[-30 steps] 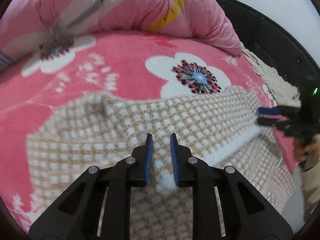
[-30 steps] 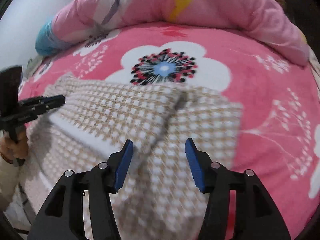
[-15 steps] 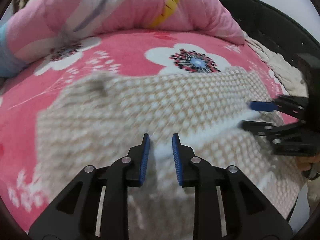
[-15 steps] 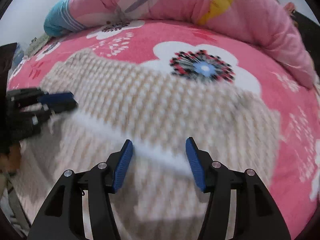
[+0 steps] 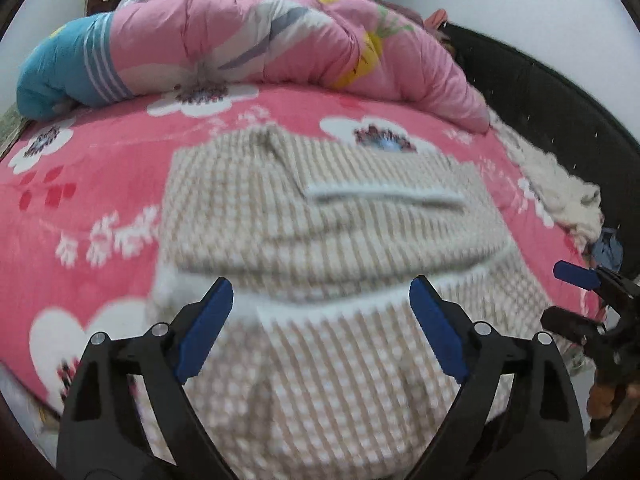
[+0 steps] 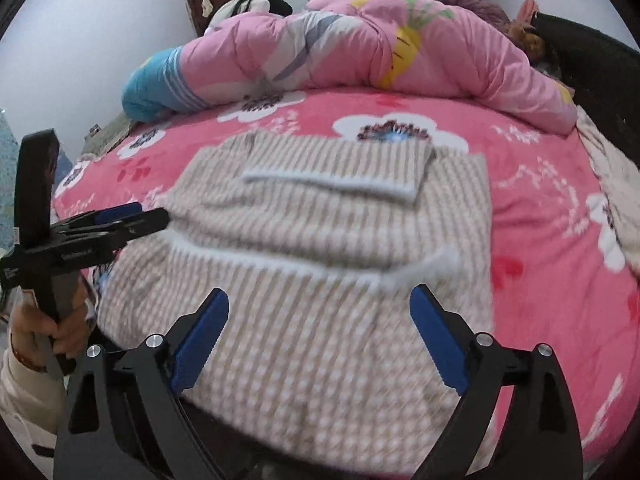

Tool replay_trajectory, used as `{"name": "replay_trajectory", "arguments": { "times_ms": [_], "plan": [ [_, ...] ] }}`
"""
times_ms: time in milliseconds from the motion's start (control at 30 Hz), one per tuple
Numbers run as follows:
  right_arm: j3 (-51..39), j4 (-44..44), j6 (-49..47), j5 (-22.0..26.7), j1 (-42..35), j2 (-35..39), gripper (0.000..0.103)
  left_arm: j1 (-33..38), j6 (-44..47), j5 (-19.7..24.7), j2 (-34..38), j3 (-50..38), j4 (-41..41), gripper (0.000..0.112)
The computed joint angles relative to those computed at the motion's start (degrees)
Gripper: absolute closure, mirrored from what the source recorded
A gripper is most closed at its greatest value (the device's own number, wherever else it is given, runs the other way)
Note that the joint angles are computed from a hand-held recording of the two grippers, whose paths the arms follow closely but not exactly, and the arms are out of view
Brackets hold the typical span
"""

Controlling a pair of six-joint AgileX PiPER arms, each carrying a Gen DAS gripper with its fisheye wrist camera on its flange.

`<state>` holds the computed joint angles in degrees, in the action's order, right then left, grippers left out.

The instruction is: Fold large clothes

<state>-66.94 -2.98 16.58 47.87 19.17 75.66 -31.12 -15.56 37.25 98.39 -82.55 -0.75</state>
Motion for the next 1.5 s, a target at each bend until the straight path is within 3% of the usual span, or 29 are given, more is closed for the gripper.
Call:
{"name": "replay_trajectory", "arguments": {
  "times_ms": [100, 200, 300, 400, 667, 867, 1500],
  "plan": [
    [4.3, -5.3, 7.0, -1.6, 3.3, -1.0, 0.009, -2.8, -3.9, 2.2, 2.3, 0.8, 3.7, 0.023],
    [7.0, -2.6, 7.3, -3.0, 2.0, 0.7, 0.009, -5.4, -11.4, 3.4, 4.9, 2.1, 11.4, 0.023],
    [8.2, -6.1, 14.2, -1.5, 2.5, 5.0, 0.006, -5.1, -15.2, -1.9, 4.1, 6.1, 14.0, 0.017],
    [11.3, -8.0, 17.9, -5.1, 3.2, 3.6, 0.007, -4.6, -13.1, -1.0, 4.7, 5.2, 12.9, 0.016],
    [10.8, -6.3, 16.9, -3.7, 3.2, 3.6, 0.006, -4.1, -14.4, -5.3, 3.6, 8.3, 14.1, 0.016],
    [9.0, -2.2, 10.7, -2.6, 0.0, 4.4, 0.006, -3.2, -11.8, -4.0, 3.5, 7.8, 11.1, 0.016],
    [11.7, -5.8, 15.4, -5.6, 2.3, 3.4, 0.006, -4.6, -15.1, -1.2, 6.4, 4.3, 13.6, 0.016]
  ]
}}
